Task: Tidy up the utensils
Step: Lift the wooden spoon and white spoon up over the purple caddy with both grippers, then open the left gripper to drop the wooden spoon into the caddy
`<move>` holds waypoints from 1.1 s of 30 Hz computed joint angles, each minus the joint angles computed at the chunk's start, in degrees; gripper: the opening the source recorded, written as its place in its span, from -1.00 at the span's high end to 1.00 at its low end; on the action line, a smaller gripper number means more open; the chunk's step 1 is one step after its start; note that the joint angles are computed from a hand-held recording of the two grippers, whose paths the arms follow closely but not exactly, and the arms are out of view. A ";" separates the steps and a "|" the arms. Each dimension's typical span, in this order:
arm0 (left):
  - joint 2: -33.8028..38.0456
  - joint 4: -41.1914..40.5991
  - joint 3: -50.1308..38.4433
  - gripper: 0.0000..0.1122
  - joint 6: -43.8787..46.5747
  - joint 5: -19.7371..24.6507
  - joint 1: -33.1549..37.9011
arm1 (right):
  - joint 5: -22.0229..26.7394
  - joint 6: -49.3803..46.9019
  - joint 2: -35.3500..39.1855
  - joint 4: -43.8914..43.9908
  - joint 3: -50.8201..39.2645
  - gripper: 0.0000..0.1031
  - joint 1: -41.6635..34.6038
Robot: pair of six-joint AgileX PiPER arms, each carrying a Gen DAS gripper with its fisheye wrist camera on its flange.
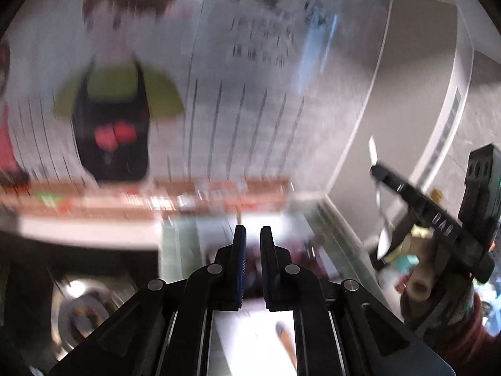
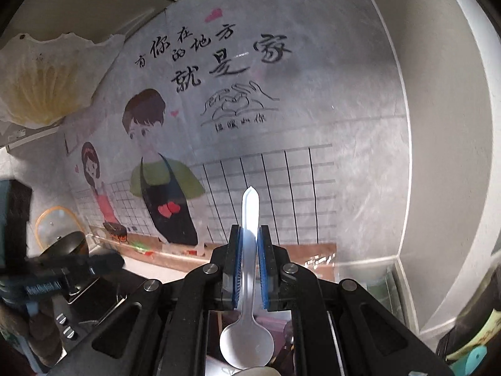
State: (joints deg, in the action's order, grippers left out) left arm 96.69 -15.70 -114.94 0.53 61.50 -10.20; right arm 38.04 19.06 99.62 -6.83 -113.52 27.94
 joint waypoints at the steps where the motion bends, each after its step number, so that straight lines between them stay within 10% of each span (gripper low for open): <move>1: -0.87 -1.78 4.07 0.76 0.02 -0.02 0.68 | -0.48 0.41 -1.10 -0.99 1.80 0.82 0.34; 11: -2.76 -2.31 31.42 0.35 -7.02 -8.37 -10.39 | -2.43 9.10 -16.17 -11.20 26.53 0.82 2.65; 33: 13.30 19.33 16.83 0.44 -24.33 -4.78 -26.17 | -1.64 9.90 -28.39 -8.60 44.52 0.82 -1.65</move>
State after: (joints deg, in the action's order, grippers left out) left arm 109.99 3.63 -98.11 -23.80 56.72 -36.37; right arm 36.40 28.96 71.23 -15.43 -69.00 26.28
